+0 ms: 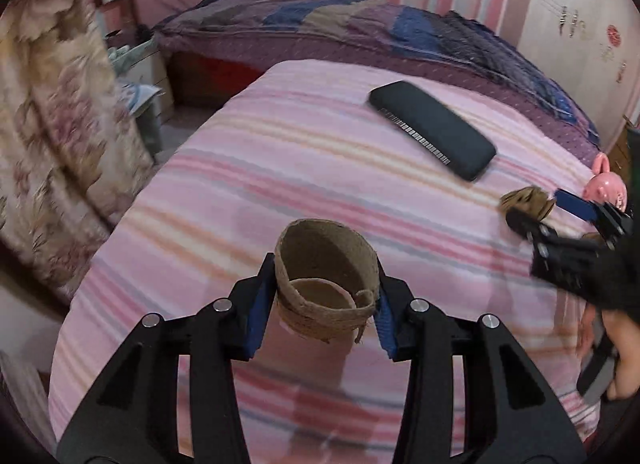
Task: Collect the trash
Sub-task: 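Grasp the cardboard tube with the left tool while the right tool grasps the brown paper, then carry the tube and brown paper to the blue basket and release both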
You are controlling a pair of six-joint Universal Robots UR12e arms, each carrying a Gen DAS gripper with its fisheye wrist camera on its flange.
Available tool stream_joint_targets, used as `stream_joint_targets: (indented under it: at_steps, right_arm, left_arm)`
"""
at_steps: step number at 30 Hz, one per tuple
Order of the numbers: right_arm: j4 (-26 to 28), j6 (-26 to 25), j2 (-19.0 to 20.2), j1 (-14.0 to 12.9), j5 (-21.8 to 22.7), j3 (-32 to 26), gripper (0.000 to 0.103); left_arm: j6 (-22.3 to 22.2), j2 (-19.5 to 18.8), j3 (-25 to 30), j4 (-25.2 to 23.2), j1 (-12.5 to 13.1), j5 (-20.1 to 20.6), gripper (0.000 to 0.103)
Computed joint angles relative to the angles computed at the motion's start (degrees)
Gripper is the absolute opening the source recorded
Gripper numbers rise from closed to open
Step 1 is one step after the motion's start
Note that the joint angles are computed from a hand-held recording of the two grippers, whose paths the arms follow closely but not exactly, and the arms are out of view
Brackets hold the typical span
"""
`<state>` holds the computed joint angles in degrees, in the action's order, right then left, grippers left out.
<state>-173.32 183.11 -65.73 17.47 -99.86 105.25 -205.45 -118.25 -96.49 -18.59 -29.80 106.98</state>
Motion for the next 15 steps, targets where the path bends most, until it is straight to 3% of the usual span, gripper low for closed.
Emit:
stream_joint_targets:
  at_steps: [1,3,8,15]
  right_arm:
    - [2.43,0.84,0.20,-0.49,2.17,-0.66,0.067]
    - [4.09,2.60,0.25,-1.24,5.22,-1.00,0.049]
    - [0.72,2.63,-1.76,-1.40,4.89,1.73,0.048]
    - [-4.77,0.94,-7.75,-1.26,-0.33,9.29,0.048]
  left_arm:
    - [-0.01,0.12,-0.11,-0.31,-0.04,0.38,0.043]
    - [0.00,0.66,-0.74,-0.39,-0.27,1.37,0.043]
    - [-1.16,1.66,-1.43,0.56,-0.73,2.30,0.043]
    - [-0.44,2.32,-0.87,3.22,-3.62,3.02,0.043]
